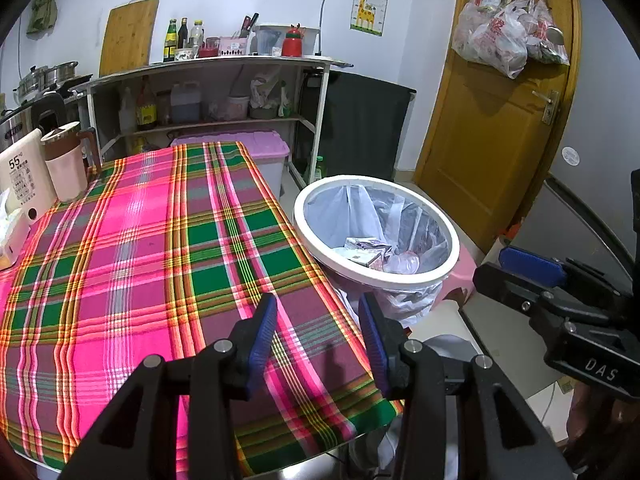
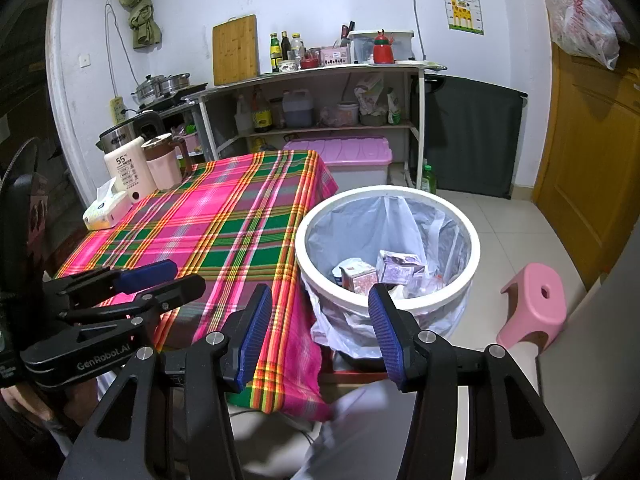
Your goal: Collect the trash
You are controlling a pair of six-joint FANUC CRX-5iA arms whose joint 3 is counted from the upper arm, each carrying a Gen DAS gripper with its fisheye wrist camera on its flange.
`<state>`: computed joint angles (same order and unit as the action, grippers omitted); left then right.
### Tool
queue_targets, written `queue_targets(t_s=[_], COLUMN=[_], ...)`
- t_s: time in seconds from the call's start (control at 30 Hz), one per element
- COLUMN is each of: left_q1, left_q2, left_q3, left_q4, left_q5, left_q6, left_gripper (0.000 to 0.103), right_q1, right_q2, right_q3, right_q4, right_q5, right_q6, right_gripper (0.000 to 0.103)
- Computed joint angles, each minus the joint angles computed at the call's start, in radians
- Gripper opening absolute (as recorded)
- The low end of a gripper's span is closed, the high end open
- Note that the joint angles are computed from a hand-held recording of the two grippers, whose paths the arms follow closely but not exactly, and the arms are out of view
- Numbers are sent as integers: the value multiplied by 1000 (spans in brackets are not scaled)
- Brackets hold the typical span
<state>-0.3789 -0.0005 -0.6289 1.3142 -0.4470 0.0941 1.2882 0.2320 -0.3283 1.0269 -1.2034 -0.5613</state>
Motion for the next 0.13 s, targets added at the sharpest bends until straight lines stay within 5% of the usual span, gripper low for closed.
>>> queue_targets(t_s=[0.13], left_q1=[2], left_q2=[-2], left_q3=[1], left_q4=[-12], left_q5=[-3], left_q6=[13], left_gripper=[44], right_q1=[2], right_q2=[6], right_q3=[5], right_q4=[0], right_q5=[-1], right_q6=[-2], right_gripper=[51])
